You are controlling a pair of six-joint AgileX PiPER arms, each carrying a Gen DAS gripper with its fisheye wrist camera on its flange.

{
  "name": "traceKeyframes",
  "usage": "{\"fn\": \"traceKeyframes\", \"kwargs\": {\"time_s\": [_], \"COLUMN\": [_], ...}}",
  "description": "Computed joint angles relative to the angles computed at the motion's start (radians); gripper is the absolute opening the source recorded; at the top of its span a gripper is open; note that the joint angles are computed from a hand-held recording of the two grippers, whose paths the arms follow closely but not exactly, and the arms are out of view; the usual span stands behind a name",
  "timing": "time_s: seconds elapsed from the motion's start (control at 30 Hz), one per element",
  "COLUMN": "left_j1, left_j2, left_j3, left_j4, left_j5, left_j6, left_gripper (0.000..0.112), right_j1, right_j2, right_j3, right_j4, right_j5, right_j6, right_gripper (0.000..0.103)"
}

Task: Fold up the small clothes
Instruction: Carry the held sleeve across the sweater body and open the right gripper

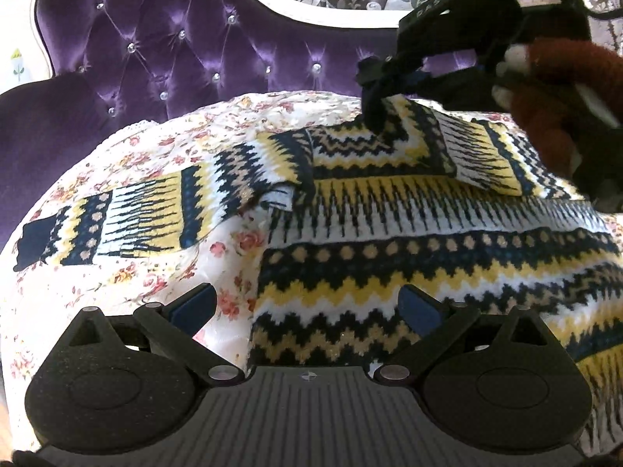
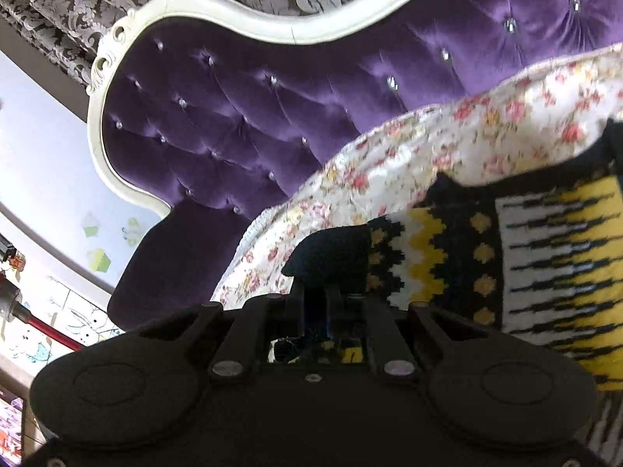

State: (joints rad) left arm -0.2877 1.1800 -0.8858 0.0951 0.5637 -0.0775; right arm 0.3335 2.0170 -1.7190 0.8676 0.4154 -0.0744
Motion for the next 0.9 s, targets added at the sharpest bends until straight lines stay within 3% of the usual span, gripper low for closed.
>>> {"fn": "traceKeyframes", "kwargs": {"time_s": [0.17, 0.27, 0.33, 0.4, 0.5, 0.63, 0.8, 0.9], "left_j1": [-0.027, -0.055, -0.076, -0.097, -0.123, -0.168, -0.221, -0.245], "left_j2": [0.016, 0.031, 0.042, 0.05, 0.071, 0.125, 0.235, 0.323], "left_j3": [-0.017, -0.034, -0.046, -0.056, -0.079, -0.124, -0.211, -0.271], "left_j4": [0.025, 0.057, 0.085, 0.11, 0.121, 0.165, 0.271, 0.368], "left_j5": [0.01, 0.01, 0.011, 0.007, -0.009, -0.038, -0.094, -0.127], "left_j6": [-0.028, -0.067, -0.095, -0.121, -0.141, -0.195, -0.318, -0.415], "left_gripper": [0.101, 0.101, 0.101, 0.101, 0.101, 0.101, 0.101, 0.101], "right_j1": [0.004, 0.009, 0.004, -0.017, -0.072, -0.17, -0.305, -0.399], "right_j2": [0.042, 0.045, 0.009, -0.046, -0.145, -0.287, -0.44, -0.489], "right_j3": [-0.014, -0.02, 0.025, 0.105, 0.224, 0.394, 0.575, 0.671], "right_j4": [0.242, 0.274, 0.315, 0.434, 0.485, 0.482, 0.292, 0.33], "right_j5": [0.025, 0.039, 0.014, 0.003, 0.015, 0.003, -0.069, -0.098], "right_j6": [-0.221, -0.271, -0.325, -0.456, -0.557, -0.636, -0.551, -0.582], "right_gripper": [0.021, 0.035, 0.06, 0.069, 0.078, 0.082, 0.085, 0.085]}}
